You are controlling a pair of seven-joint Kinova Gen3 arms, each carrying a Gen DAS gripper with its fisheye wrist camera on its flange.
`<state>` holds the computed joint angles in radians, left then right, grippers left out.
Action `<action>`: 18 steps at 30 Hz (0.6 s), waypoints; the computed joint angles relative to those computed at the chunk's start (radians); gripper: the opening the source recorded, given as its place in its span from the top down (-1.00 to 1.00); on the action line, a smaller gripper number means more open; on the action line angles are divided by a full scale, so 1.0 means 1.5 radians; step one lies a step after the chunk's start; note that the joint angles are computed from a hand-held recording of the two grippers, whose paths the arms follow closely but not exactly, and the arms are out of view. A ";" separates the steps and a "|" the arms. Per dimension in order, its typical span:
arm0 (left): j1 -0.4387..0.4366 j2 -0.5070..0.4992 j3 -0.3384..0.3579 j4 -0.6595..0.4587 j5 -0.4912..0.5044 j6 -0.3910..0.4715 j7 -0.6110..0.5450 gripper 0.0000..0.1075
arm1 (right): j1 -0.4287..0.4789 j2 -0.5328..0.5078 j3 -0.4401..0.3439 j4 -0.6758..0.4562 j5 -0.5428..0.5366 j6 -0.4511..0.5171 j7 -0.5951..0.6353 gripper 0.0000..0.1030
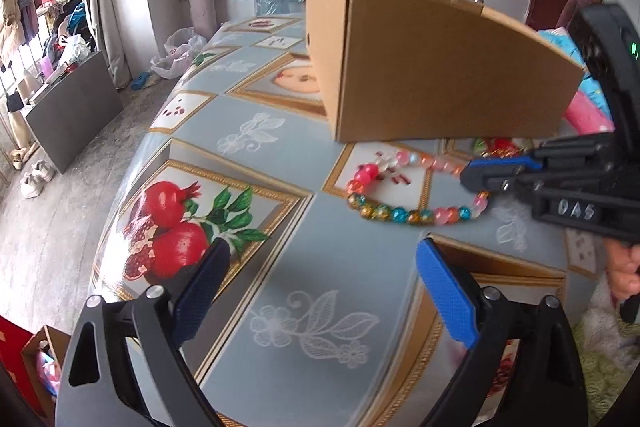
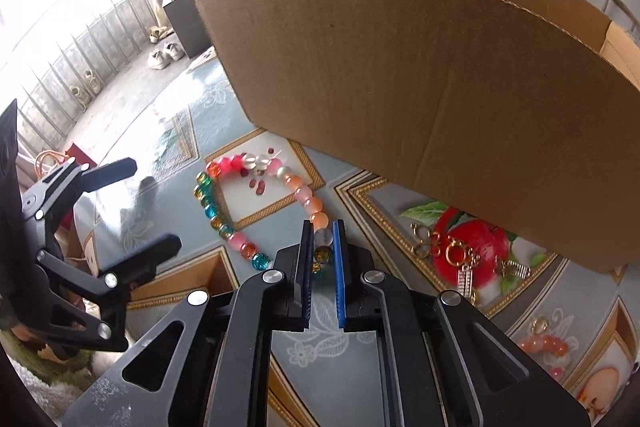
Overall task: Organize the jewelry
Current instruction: 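Grasp the multicolour beaded bracelet with the right tool and lift it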
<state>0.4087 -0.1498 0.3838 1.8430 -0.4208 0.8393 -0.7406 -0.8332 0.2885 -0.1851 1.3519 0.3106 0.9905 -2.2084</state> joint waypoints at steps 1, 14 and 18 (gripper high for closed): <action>0.002 -0.004 -0.006 0.001 0.009 -0.010 -0.008 -0.64 | 0.000 -0.004 -0.001 0.005 -0.001 0.000 0.001 0.85; 0.010 0.029 -0.044 -0.036 0.147 -0.064 -0.139 0.11 | 0.008 -0.064 -0.025 0.068 -0.001 0.008 0.000 0.85; 0.021 0.058 -0.039 -0.062 0.140 -0.041 -0.134 0.26 | 0.020 -0.080 -0.031 0.089 -0.005 -0.003 -0.008 0.85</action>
